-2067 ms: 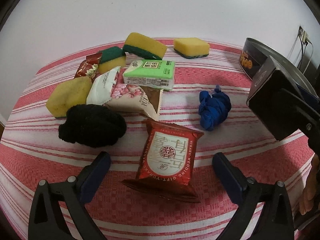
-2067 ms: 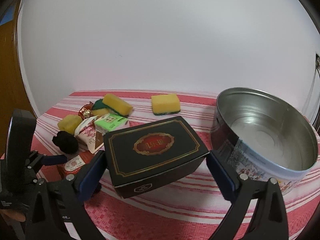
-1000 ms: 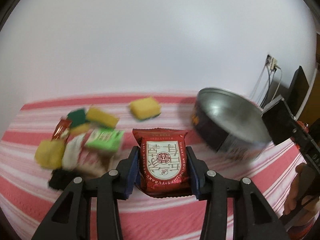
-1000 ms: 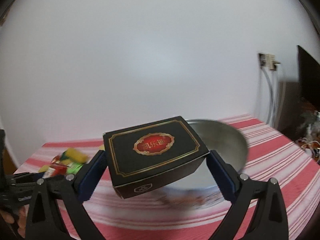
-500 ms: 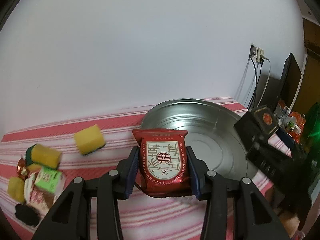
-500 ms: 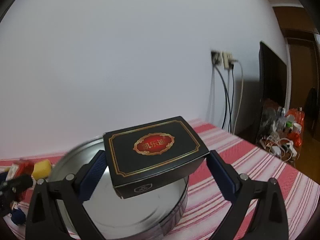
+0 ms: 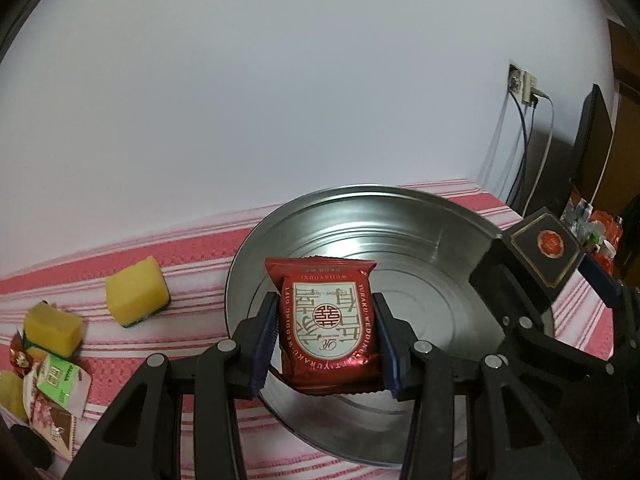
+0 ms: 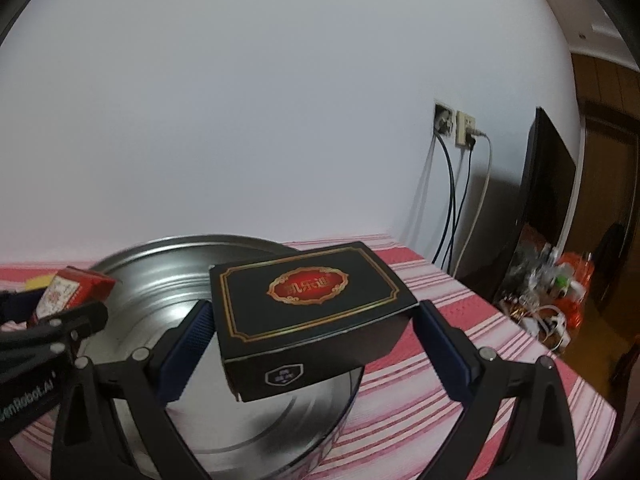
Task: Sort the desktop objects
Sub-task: 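Carry the red packet and black box over the silver tin with both tools, then open both tools to drop the red packet and black box into the tin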
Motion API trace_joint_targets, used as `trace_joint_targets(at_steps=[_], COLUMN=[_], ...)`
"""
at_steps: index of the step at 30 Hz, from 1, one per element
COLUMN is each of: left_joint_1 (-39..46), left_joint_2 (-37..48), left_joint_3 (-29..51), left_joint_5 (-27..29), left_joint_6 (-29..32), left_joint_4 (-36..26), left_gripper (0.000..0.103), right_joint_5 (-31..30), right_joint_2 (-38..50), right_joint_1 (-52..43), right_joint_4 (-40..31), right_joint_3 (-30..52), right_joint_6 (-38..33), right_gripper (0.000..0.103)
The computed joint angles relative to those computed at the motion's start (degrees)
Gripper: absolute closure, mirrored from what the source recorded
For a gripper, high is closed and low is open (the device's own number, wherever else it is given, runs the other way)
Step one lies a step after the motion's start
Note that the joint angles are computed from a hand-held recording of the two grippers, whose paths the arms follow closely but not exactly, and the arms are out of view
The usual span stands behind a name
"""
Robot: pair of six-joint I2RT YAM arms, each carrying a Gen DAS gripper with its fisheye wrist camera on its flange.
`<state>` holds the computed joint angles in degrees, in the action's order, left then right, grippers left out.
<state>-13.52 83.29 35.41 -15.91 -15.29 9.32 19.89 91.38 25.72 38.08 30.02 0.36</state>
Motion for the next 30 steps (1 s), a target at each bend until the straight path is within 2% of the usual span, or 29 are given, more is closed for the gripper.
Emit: trace_joint_targets(at_steps=[3, 5, 8, 10, 11, 13, 17, 18, 21, 23, 28, 30], left_joint_1=[1.5, 1.9, 1.2, 0.1, -0.3, -1.0, -1.0, -0.9, -1.4, -1.9, -1.9, -1.6], left_joint_2=[1.8, 2.6, 3.2, 2.4, 1.7, 0.0, -3.5, -4.5, -6.7, -7.7, -10.3, -11.4], left_joint_3=[0.5, 0.2, -0.1, -1.0, -1.8, -3.5, -6.4, -7.1, -9.7, -11.3, -15.5, -16.8], left_joint_5=[2.7, 3.8, 2.0, -0.7, -1.9, -4.2, -6.2, -6.5, -9.2, -11.9, -14.1, -15.3], left_joint_6=[-0.1, -0.1, 0.7, 1.4, 1.8, 1.9, 2.2, 2.1, 2.4, 3.2, 3.5, 3.7], left_joint_4=[0.0, 0.9, 2.0, 3.0, 3.9, 5.8, 8.6, 8.9, 11.2, 12.9, 15.4, 15.9], left_gripper=[0.055, 0.051, 0.041, 0.027, 0.023, 0.011, 0.011, 0.01, 0.01, 0.01, 0.01, 0.01], right_joint_5=[-0.9, -0.9, -1.3, -1.2, -1.2, -3.7, -7.4, -8.4, -10.8, -10.0, -11.6, -11.0], right_joint_2=[0.7, 1.0, 1.0, 0.1, -0.5, -1.4, -2.9, -2.9, -1.2, -1.2, -3.3, -4.2], right_joint_1=[-0.6, -1.0, -2.3, -2.9, -3.0, -4.8, -7.1, -7.5, -8.4, -7.7, -7.8, -7.4], right_joint_4=[0.0, -0.2, -0.1, 2.1, 3.1, 5.4, 11.7, 15.3, 32.2, 33.1, 26.5, 26.5], right_joint_3=[0.7, 0.9, 1.2, -0.5, -1.3, -2.3, -5.5, -7.0, -13.3, -13.5, -12.0, -12.9], right_joint_6=[-0.3, -0.1, 0.6, 2.1, 2.7, 4.1, 6.6, 6.9, 7.5, 6.9, 7.9, 8.7], right_gripper=[0.002, 0.001, 0.0, 0.0, 0.0, 0.0, 0.0, 0.0, 0.0, 0.0, 0.0, 0.0])
